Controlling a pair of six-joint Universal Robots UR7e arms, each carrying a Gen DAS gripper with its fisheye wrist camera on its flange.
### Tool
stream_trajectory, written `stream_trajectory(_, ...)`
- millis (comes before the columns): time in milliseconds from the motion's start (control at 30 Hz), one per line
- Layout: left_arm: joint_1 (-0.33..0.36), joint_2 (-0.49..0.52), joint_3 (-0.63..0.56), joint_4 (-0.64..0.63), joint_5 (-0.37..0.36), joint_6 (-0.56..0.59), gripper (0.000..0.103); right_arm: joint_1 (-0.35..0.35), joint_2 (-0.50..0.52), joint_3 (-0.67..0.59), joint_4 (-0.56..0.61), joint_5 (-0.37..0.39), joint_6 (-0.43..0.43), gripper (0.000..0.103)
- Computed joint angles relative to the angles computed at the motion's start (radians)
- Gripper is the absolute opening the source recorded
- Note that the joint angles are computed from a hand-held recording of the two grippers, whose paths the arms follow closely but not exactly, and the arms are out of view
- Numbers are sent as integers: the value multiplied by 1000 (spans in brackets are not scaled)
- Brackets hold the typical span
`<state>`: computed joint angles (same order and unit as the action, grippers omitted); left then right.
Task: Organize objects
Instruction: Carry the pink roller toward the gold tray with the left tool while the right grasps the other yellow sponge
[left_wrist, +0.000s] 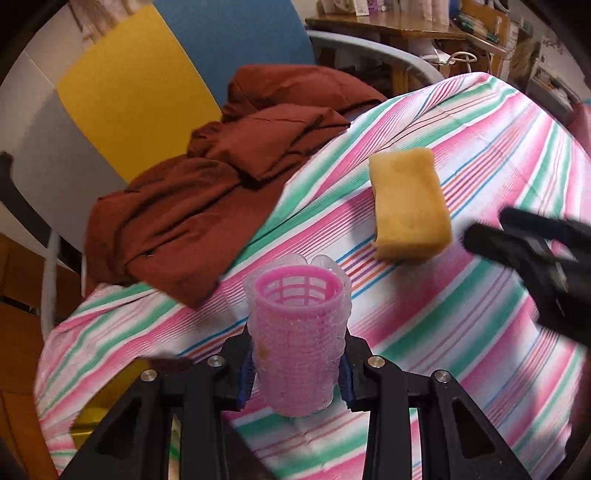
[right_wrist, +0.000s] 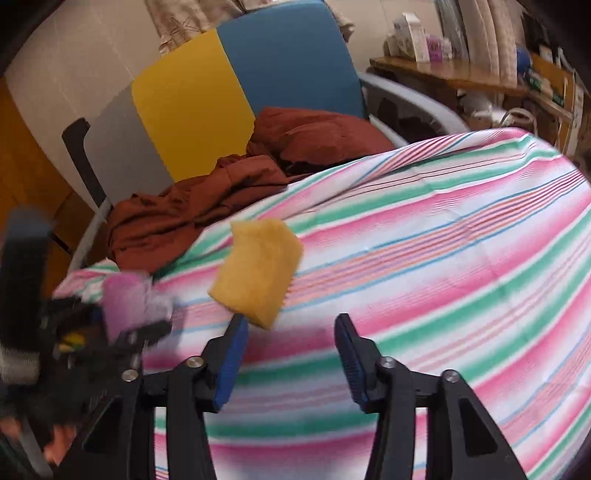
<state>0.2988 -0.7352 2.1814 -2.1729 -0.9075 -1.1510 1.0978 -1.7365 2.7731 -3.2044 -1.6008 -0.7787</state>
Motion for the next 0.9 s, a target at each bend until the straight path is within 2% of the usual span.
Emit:
stream_trajectory(33,-16,-9,2,30,6,-10,37,25,34,-11,-23,-13,26,73)
stream_trajectory(67,-33,-24,11,49,9,-17,37,49,63,-20,-46,-36,42,75)
stream_trajectory(100,-48,-38,24,60,3,-28,37,86,115,-33,-91,-79,73,77)
stream_trajectory(167,-64,-68,39,72,-2,-37,37,126,168,-61,-104,-125,128,77)
stream_trajectory(233,-64,-95,48,84,-5,-42,37,181,243,-92,-133,-202,176,78)
stream_trajectory(333,-113,-126,66,120,-32,-101,37,269,378,-135,-215,-361,222,79)
stream_trajectory(367,-125,-148,79,134,-37,-119,37,281,404,-145,-224,-380,236,81)
stream_trajectory(500,-176,-198,107,199,-44,-193,37,311,456,-159,-262,-424,258,84)
stream_trajectory(533,-186,-218,122,201,-54,-206,38,320,457,-167,-231,-448,270,85)
stream_trajectory(567,-191,-233,134,195,-61,-213,38,312,437,-172,-158,-432,310,85)
stream_trajectory(600,-200,-251,148,196,-67,-229,39,295,409,-165,-122,-374,322,82)
stream_trajectory(633,-207,-261,155,202,-70,-238,39,298,391,-154,-127,-348,323,82)
stream_trajectory(667,-218,-271,160,224,-71,-257,39,322,395,-145,-175,-364,318,83)
stream_trajectory(700,-225,-276,161,243,-71,-270,39,361,425,-146,-234,-415,309,83)
stream_trajectory(767,-233,-292,172,253,-79,-288,39,401,464,-169,-233,-486,318,83)
stream_trajectory(833,-243,-313,186,254,-91,-298,39,400,483,-186,-207,-496,334,83)
stream_trajectory(900,-261,-336,201,266,-102,-318,39,378,498,-195,-191,-474,328,83)
